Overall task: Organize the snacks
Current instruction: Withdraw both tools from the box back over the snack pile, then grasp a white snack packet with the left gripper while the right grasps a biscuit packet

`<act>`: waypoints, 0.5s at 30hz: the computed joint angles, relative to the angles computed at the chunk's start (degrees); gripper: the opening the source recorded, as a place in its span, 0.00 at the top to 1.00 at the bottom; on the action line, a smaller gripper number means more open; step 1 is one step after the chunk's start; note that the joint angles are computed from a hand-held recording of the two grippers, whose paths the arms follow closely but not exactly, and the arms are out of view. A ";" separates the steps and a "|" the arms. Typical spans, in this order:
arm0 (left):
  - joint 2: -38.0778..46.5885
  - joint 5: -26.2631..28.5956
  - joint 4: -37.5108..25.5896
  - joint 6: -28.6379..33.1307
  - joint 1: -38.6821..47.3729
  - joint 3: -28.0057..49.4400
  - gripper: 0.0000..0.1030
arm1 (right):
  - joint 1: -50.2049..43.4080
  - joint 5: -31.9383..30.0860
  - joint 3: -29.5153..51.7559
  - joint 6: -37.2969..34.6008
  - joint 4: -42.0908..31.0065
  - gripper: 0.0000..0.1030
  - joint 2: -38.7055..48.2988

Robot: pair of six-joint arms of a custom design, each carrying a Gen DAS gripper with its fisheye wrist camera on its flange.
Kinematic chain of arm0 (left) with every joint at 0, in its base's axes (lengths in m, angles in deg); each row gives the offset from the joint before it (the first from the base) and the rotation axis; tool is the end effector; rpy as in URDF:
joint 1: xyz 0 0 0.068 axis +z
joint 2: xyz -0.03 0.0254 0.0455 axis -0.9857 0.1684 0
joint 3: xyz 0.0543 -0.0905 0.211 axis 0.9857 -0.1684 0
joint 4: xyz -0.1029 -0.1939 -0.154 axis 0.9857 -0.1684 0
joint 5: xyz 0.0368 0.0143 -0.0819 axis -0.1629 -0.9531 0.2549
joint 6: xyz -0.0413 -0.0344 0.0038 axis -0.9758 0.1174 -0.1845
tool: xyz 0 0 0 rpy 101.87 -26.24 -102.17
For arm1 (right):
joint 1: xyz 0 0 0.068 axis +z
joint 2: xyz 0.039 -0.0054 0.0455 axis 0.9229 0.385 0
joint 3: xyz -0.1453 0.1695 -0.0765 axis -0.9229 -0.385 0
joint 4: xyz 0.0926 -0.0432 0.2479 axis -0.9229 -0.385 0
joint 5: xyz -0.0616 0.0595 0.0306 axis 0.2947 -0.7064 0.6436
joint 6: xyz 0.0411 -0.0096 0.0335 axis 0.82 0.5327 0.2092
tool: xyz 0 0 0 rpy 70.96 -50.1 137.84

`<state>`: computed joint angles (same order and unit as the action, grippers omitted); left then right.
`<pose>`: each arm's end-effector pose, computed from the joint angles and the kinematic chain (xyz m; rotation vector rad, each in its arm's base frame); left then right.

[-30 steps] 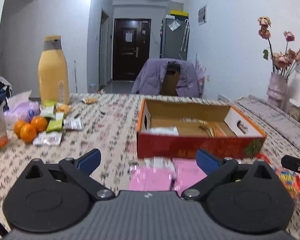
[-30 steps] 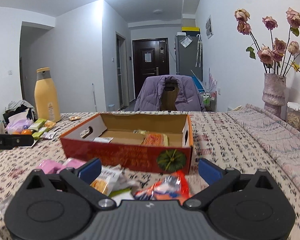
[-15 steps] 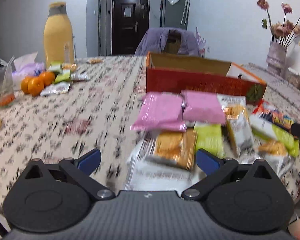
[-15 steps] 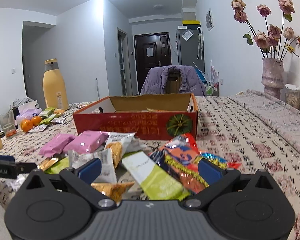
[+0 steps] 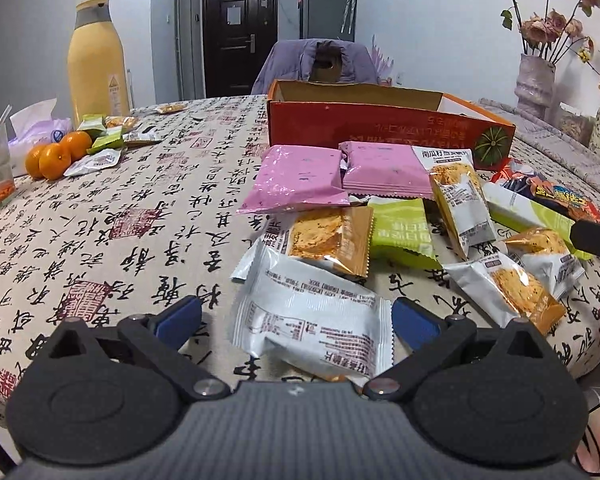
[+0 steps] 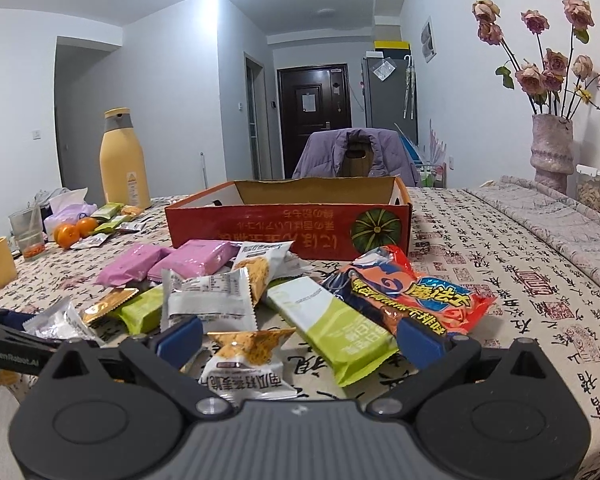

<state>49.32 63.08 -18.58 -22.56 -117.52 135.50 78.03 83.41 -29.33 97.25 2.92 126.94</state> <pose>0.2877 -0.2062 0.0281 0.3513 2.1672 -0.1634 0.2147 0.0346 0.0288 0.0951 1.9702 0.0765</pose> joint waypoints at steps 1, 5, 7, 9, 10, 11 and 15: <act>0.18 -0.42 0.68 0.06 -0.27 -0.24 0.00 | 0.29 0.25 0.01 0.13 0.05 0.00 0.14; 0.62 -1.43 2.70 0.41 -0.89 -0.94 0.00 | 1.07 0.79 0.26 0.32 -0.41 0.00 0.26; 0.83 -2.10 4.11 0.71 -1.33 -1.50 0.03 | 1.57 1.04 0.35 0.35 -0.33 0.00 0.55; 0.79 -1.98 5.54 0.70 -1.70 -2.25 0.13 | 1.90 1.22 0.42 0.31 -0.39 0.00 0.63; 0.80 -2.26 6.30 0.82 -2.05 -2.60 0.17 | 2.26 1.49 0.39 0.38 -0.27 0.00 0.76; 0.83 -2.61 7.20 0.92 -2.44 -3.01 0.25 | 2.47 1.65 0.41 0.39 -0.27 0.00 0.82; 0.75 -3.75 9.50 1.20 -3.74 -4.34 0.47 | 3.43 2.44 0.42 0.33 -0.08 0.00 1.02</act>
<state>50.07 59.33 -9.08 -21.35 -121.26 131.16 81.46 85.85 -28.91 97.58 2.85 127.95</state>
